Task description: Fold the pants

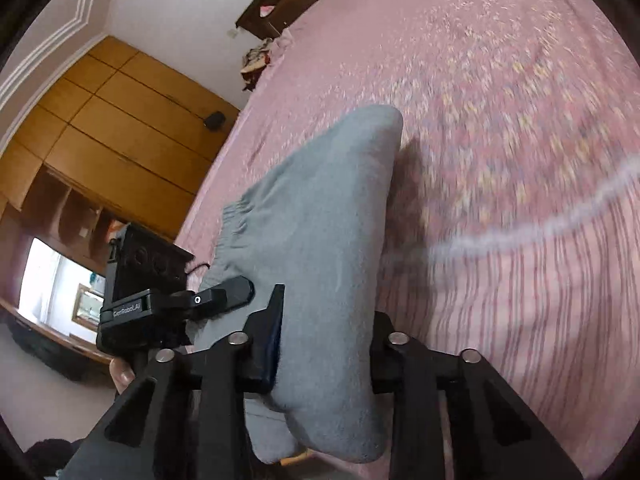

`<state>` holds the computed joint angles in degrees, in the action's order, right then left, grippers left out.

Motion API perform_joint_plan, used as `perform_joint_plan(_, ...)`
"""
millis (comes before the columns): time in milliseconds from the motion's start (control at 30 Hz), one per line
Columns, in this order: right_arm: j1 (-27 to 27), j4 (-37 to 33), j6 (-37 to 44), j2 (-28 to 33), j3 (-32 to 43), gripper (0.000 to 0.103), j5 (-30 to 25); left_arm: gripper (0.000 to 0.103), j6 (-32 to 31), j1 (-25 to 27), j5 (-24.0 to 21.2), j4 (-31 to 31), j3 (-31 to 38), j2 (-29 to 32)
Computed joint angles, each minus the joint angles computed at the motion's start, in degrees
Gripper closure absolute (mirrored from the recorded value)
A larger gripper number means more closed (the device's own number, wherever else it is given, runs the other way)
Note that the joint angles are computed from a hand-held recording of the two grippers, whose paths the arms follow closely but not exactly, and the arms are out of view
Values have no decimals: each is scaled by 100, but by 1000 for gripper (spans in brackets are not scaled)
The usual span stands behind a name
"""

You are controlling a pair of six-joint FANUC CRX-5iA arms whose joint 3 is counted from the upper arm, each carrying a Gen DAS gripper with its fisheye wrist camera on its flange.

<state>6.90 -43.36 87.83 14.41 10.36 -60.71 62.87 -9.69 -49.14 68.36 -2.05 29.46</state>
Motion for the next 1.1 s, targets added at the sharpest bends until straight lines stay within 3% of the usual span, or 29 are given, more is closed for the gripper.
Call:
perform_joint_plan(33,116,313,-124,-23,-96,57,85,51,-150,-13,166,-120,-60,-50)
perform_joint_plan(67,112,392,-140,-19,-226,50,196,51,-451,-6,237,61,-239,-104)
perform_joint_plan(167,-452,-833,264,150,-233,50,148,51,-1235,-4,-212,1255,-438,133)
perform_joint_plan(233,-696,-1458,778,303,-126,47,42,53,-1771,-73,-217,2124,-598,221)
perform_joint_plan(333,-860,-1974,1302,564,38,45,-221,56,-1792,-257,-189,3019,-586,404)
perform_joint_plan(367,-806,-1924,1351,623,71,48,-211,57,-1803,-300,-117,3027,-562,411)
perform_joint_plan(400,-664,-1651,1279,589,40,60,-65,58,-1814,-349,8,2943,-522,406)
perform_joint_plan(433,-577,-1540,1291,552,-33,64,83,62,-1848,-392,135,2843,-498,393)
perform_joint_plan(467,-566,-1593,1350,516,-86,66,173,73,-1851,-439,253,2768,-521,365)
perform_joint_plan(500,-610,-1732,1386,502,-114,72,160,76,-1724,-451,328,2652,-559,331)
perform_joint_plan(600,-624,-1885,1393,393,-126,78,192,82,-1688,-518,249,2872,-725,140)
perform_joint_plan(733,-657,-1890,1685,-108,-338,78,414,82,-1503,-558,457,2431,-511,-132)
perform_joint_plan(833,-976,-2235,1736,-477,-535,78,353,82,-1418,-617,565,2213,-262,-251)
perform_joint_plan(933,-1037,-2165,1477,-711,-566,78,386,82,-816,-600,624,1230,306,-206)
perform_joint_plan(1100,-1074,-1868,1033,-769,-464,78,510,82,-43,-655,359,182,1428,273)
